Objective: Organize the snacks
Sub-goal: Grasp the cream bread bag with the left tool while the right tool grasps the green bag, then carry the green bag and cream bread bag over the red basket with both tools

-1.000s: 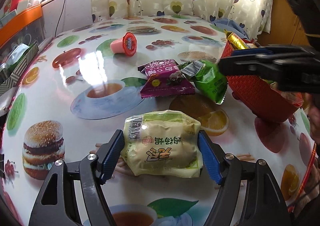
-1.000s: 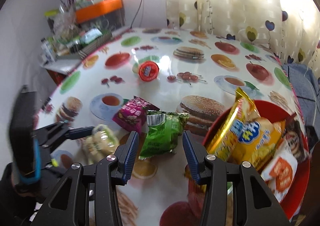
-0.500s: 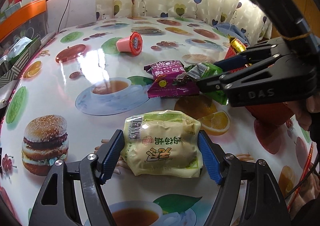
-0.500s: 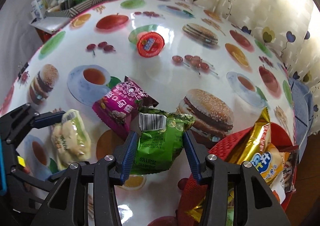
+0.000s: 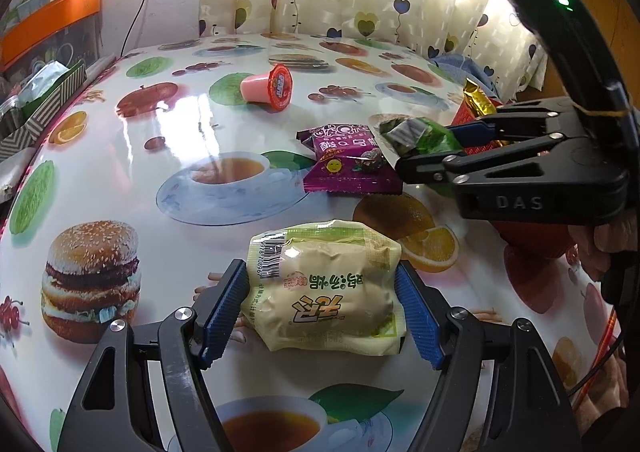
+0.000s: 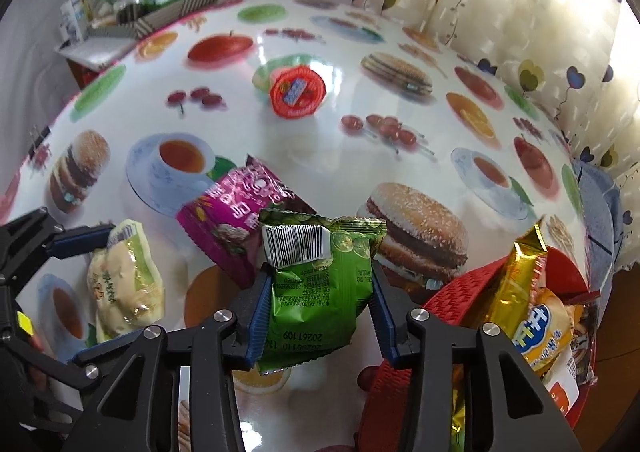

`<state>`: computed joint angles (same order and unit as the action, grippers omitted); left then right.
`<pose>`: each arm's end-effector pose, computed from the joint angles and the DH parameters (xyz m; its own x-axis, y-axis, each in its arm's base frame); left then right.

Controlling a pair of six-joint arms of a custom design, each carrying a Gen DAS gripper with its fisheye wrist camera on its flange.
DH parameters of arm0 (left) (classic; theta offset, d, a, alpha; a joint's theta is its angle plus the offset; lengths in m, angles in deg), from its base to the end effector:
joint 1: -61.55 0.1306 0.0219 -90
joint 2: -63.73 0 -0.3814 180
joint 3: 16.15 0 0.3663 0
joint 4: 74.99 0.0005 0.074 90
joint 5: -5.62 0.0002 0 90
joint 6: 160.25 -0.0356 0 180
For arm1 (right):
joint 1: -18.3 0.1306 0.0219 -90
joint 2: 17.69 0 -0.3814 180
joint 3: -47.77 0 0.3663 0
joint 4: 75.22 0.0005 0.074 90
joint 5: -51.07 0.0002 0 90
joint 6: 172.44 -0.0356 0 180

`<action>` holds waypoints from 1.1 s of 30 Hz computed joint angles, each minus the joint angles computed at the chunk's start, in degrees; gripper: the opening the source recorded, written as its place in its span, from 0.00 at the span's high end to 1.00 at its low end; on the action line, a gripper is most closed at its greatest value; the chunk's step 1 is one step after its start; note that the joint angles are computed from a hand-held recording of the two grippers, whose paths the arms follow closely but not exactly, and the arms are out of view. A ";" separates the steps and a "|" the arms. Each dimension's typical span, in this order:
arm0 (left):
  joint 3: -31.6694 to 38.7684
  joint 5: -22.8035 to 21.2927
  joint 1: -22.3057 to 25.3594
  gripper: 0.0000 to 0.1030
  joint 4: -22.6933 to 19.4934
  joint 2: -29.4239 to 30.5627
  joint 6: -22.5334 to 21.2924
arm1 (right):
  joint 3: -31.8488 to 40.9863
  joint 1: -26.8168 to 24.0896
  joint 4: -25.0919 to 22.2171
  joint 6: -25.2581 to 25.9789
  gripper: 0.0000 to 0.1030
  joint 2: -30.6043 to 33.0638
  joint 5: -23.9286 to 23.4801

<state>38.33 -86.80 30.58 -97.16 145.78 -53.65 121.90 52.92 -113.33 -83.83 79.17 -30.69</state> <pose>0.3131 -0.1867 0.2551 -0.7673 0.1276 -0.6285 0.2833 0.9466 -0.1537 0.3804 0.2558 0.2722 -0.7307 -0.4753 -0.4901 -0.4872 0.8659 -0.1133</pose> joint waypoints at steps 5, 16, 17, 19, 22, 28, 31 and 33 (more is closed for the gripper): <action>-0.48 0.80 0.40 0.28 0.14 -0.91 2.52 | -3.10 -0.41 3.58 -1.77 0.59 -3.39 -2.18; -0.40 -3.16 -2.27 0.28 -0.74 -5.12 5.83 | -11.57 0.61 9.86 -5.86 0.59 -13.47 -7.19; -0.24 -3.33 -2.68 0.28 -0.92 -5.46 6.18 | -12.24 0.77 10.19 -6.14 0.59 -14.43 -7.21; 0.03 -3.95 -3.55 0.28 -1.11 -6.11 6.44 | -13.43 0.90 10.60 -6.73 0.59 -16.31 -7.17; 0.58 -4.59 -4.67 0.28 -1.49 -6.80 6.87 | -15.07 1.01 10.99 -7.59 0.59 -19.35 -7.21; 1.82 -5.89 -6.67 0.28 -1.97 -7.40 7.14 | -17.25 0.90 11.48 -8.46 0.59 -23.31 -6.98; 2.53 -6.44 -7.50 0.28 -2.27 -7.56 7.08 | -18.09 0.58 11.44 -9.17 0.59 -24.61 -6.85; 2.91 -6.63 -7.86 0.28 -2.33 -7.65 6.95 | -18.46 0.27 11.28 -9.49 0.59 -25.27 -6.97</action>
<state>41.24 -93.43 22.72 -99.50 138.13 -46.70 103.44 53.20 -102.05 -93.33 53.90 -37.66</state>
